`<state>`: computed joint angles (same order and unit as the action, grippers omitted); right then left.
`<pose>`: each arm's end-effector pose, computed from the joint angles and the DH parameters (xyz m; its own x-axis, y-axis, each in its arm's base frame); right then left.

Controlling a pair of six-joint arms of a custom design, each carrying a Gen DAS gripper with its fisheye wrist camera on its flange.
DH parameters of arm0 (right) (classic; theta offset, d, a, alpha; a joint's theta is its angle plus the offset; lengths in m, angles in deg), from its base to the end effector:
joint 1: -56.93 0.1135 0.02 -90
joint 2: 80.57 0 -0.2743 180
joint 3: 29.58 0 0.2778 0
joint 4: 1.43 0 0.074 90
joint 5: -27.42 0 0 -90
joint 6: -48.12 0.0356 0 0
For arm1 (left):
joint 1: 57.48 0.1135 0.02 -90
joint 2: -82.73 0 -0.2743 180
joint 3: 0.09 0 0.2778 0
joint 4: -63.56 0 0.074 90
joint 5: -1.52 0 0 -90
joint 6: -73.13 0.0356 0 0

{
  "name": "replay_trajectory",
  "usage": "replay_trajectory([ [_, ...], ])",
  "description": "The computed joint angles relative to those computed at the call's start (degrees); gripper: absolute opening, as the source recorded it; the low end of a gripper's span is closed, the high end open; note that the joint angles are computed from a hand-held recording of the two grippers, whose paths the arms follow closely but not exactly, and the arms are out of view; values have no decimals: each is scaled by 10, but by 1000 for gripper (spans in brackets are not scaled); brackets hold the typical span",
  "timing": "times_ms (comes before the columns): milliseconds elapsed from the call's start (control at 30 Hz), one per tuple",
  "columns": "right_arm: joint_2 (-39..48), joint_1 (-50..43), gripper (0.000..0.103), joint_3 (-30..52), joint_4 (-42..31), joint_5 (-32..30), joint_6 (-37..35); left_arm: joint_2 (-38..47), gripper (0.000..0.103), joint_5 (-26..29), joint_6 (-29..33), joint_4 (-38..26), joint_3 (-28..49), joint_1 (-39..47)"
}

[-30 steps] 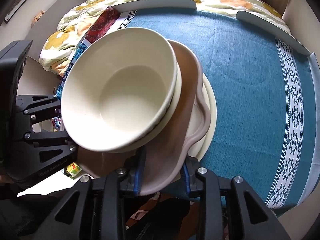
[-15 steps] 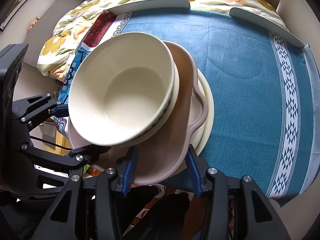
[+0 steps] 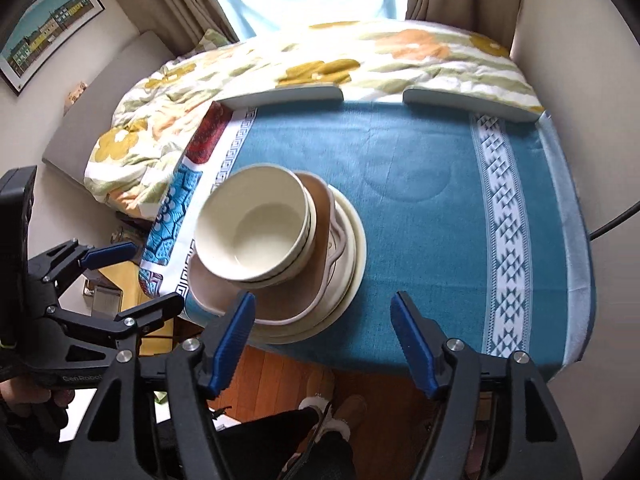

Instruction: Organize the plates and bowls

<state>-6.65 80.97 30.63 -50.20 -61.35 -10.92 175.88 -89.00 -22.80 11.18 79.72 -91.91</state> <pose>0.2419 0.1071 0.2140 -0.8994 0.1620 -0.4060 0.0752 0.9723 0.2214 0.2892 -0.1979 0.2234 -0.8059 0.4272 -0.4099 0.4816 0.8757 -0.0343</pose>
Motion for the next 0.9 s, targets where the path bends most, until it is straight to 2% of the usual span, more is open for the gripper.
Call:
replay_trajectory([
  [133,-131,38,66,7,-76,83,23,-132,86,-69,-56,18,-38,-32],
  [167,-159,55,67,11,-97,114,33,-163,90,-88,-68,25,-47,-42],
  [200,-181,73,70,18,-118,145,45,-193,96,-108,-79,31,-56,-54],
  [233,-202,96,79,24,-140,179,60,-222,100,-131,-89,37,-65,-67],
  [267,-215,118,89,32,-159,212,74,-252,103,-155,-98,46,-77,-81],
  [367,-234,197,102,61,-220,311,135,-319,103,-216,-112,58,-97,-124],
  [500,-235,295,102,87,-287,444,232,-358,103,-279,-132,43,-104,-170],
  [733,-217,380,102,103,-361,518,345,-384,103,-375,-155,12,-106,-242],
  [900,-191,427,102,125,-425,557,421,-389,103,-403,-165,-3,-100,-266],
])
